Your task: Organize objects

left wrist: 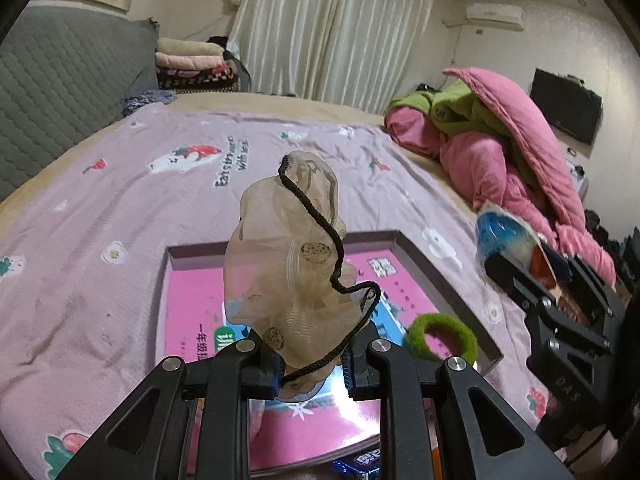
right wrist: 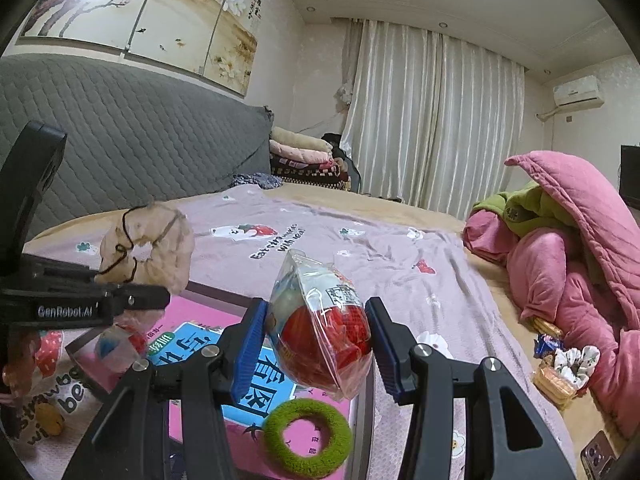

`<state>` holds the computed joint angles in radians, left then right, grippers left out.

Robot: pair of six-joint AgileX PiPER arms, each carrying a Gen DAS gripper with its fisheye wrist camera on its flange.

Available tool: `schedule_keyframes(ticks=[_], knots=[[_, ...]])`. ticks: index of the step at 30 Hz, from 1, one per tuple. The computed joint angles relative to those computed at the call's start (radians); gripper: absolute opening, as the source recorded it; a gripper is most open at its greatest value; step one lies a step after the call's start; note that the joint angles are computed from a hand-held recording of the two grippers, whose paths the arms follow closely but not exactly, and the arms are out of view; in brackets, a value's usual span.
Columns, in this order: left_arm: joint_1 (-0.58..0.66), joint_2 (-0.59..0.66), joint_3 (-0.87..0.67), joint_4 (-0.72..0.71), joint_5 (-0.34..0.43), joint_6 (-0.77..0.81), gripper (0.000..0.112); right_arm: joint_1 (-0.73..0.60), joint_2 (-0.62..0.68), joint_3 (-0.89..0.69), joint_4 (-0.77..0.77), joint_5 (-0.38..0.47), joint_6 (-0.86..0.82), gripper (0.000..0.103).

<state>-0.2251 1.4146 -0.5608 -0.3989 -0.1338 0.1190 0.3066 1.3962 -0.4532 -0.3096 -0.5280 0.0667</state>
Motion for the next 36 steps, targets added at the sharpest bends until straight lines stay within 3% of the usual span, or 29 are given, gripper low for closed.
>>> schedule_keyframes(ticks=[11, 15, 25, 31, 33, 36], knots=[[-0.089, 0.085, -0.006, -0.22, -0.025, 0.213, 0.023, -0.01, 0.061, -0.026, -0.043, 0.054, 0.038, 0.051], [-0.095, 0.106, -0.012, -0.229, -0.009, 0.232, 0.023, -0.004, 0.081, -0.032, -0.037, 0.077, 0.027, 0.051], [-0.091, 0.155, -0.032, -0.058, 0.039, 0.06, 0.023, -0.005, 0.107, -0.033, -0.053, 0.107, 0.028, 0.051], [-0.092, 0.191, -0.047, -0.134, 0.057, 0.139, 0.023, -0.006, 0.116, -0.043, -0.035, 0.128, 0.022, 0.051], [-0.097, 0.201, -0.051, -0.226, 0.058, 0.229, 0.023, -0.009, 0.127, -0.05, -0.047, 0.141, 0.038, 0.051], [-0.097, 0.208, -0.057, -0.219, 0.062, 0.22, 0.023, -0.012, 0.144, -0.062, -0.045, 0.161, 0.041, 0.051]])
